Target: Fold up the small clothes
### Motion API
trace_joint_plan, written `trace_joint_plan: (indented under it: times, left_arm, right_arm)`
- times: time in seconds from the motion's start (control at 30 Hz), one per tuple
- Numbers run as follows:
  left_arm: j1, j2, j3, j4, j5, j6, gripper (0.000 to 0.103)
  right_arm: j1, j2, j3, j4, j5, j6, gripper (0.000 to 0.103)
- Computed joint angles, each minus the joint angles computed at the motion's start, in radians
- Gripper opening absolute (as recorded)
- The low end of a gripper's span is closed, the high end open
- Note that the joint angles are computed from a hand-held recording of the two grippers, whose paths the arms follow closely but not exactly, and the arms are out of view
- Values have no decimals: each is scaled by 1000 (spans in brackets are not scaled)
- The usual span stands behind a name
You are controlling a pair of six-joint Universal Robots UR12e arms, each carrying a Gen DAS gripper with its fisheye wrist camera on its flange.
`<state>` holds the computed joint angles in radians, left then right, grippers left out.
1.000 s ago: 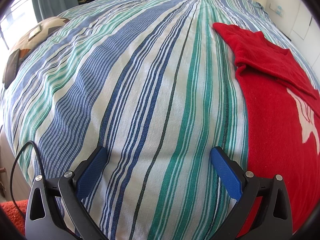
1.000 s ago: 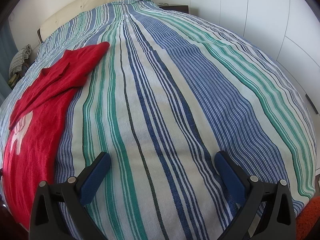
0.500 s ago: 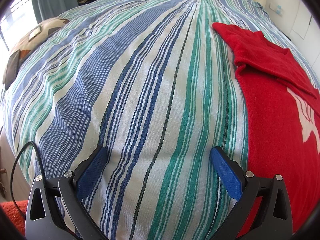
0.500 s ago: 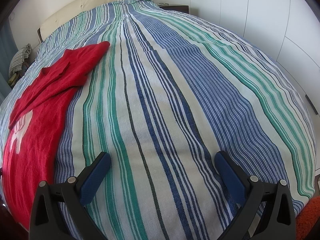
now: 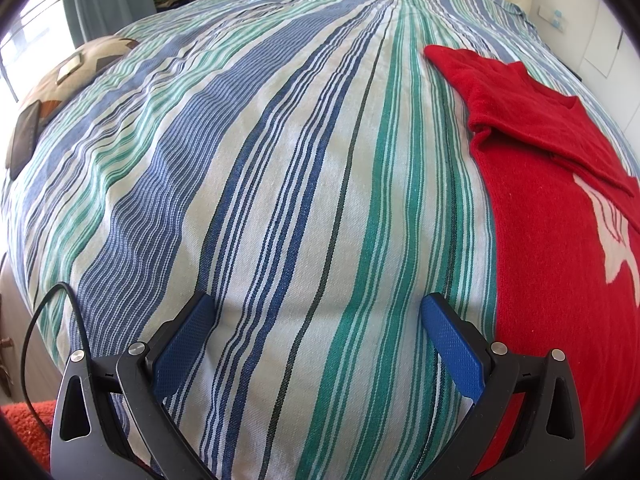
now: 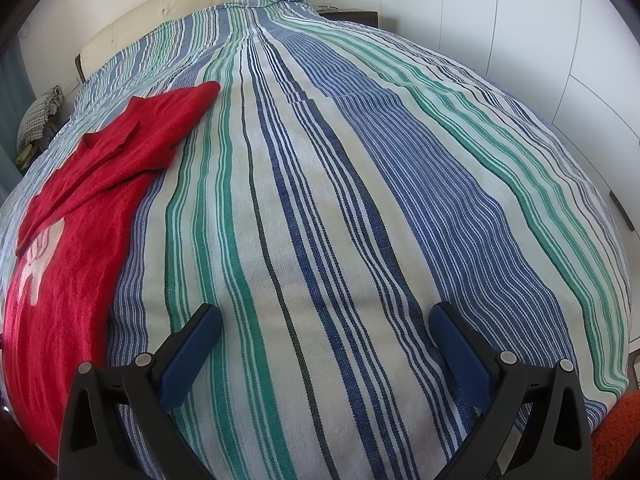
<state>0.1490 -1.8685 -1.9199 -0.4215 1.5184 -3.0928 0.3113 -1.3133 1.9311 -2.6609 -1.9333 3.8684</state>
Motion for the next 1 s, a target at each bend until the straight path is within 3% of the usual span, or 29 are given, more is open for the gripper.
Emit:
trace_joint_plan:
  times: [0.07, 0.13, 0.2, 0.27, 0.37, 0.4, 0.47, 0.57, 0.63, 0.67, 0.7, 0.73, 0.87, 1.0]
  left_arm:
    - [12, 17, 17, -85, -25, 14, 101]
    - [41, 61, 12, -163, -114, 38, 100]
    - [75, 117, -18, -209, -235, 101, 100]
    - [88, 165, -47, -275, -297, 184, 100]
    - [74, 194, -62, -414, -350, 270, 92]
    - [68, 194, -63, -451, -359, 285, 83]
    - [50, 189, -62, -509, -355, 297, 78]
    - [24, 179, -57, -545, -314, 296, 67]
    - [14, 175, -54, -565, -301, 306, 35]
    - [12, 173, -52, -569, -293, 307, 23]
    - [14, 172, -50, -574, -292, 306, 5]
    - [23, 174, -50, -582, -307, 300, 4]
    - [68, 211, -69, -561, -368, 273, 2]
    - [122, 251, -75, -560, -519, 232, 2]
  right_arm:
    - [-6, -10, -6, 23, 24, -10, 102]
    - [-23, -44, 3, 18, 101, 11, 101]
    - [-42, -91, 43, -82, 227, 41, 101]
    - [-57, -125, 66, -126, 391, 19, 101]
    - [-64, -136, 74, -98, 641, -50, 98]
    - [-60, -131, 71, -76, 695, -77, 96]
    - [-50, -116, 66, -31, 763, -116, 89]
    - [-46, -92, 68, -4, 784, -85, 87]
    - [-55, -71, 81, -45, 834, -39, 76]
    - [-62, -56, 86, -69, 875, -26, 55]
    - [-67, -46, 84, -68, 902, -24, 36]
    - [-64, -48, 82, -53, 887, -30, 6]
    - [-64, -82, 95, -113, 842, -41, 7]
    - [-69, -118, 116, -218, 803, 3, 7]
